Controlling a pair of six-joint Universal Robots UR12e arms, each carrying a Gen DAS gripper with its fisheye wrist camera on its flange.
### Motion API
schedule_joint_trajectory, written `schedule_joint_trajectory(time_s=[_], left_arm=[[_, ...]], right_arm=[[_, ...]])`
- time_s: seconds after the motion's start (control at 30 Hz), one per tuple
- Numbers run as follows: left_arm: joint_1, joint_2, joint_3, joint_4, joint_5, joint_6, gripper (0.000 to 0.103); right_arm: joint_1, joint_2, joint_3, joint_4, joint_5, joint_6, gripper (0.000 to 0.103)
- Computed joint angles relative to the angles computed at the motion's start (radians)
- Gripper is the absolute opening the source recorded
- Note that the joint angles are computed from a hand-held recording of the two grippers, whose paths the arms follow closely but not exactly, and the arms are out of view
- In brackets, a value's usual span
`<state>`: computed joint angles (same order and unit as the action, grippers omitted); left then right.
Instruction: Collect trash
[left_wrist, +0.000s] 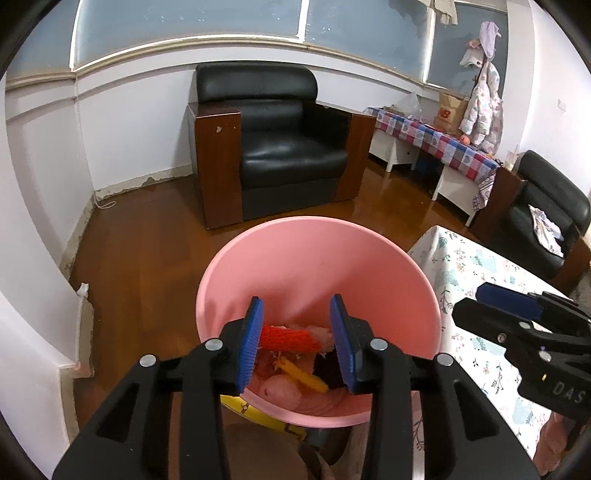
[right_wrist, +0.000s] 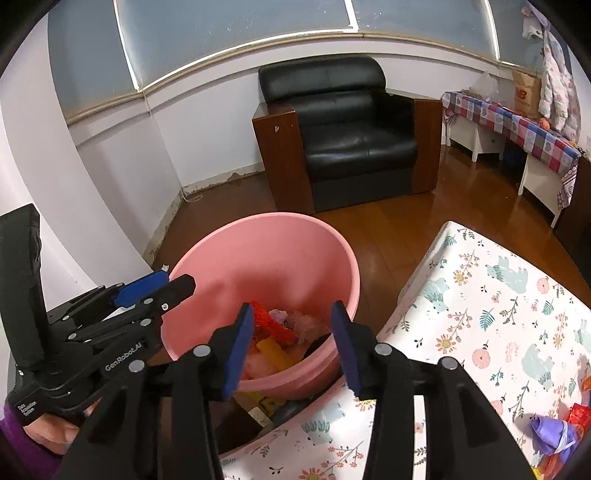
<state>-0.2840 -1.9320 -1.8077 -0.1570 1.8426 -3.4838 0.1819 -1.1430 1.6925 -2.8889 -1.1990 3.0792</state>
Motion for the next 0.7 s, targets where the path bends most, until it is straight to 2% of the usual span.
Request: schedule_joint_trajectory(time_s=[0.4, 0.7], left_arm=[[-0.032, 0.01, 0.011, -0.025, 0.072, -0.022, 0.038], [-0.046, 0.01, 0.02, -0.023, 0.08, -0.03, 0.038]], right_arm=[[0.004, -0.027, 0.039, -0.041, 0.001, -0.034, 0.048], [0.004, -0.044, 0.059, -0.052, -0.011, -0.039, 0.049]])
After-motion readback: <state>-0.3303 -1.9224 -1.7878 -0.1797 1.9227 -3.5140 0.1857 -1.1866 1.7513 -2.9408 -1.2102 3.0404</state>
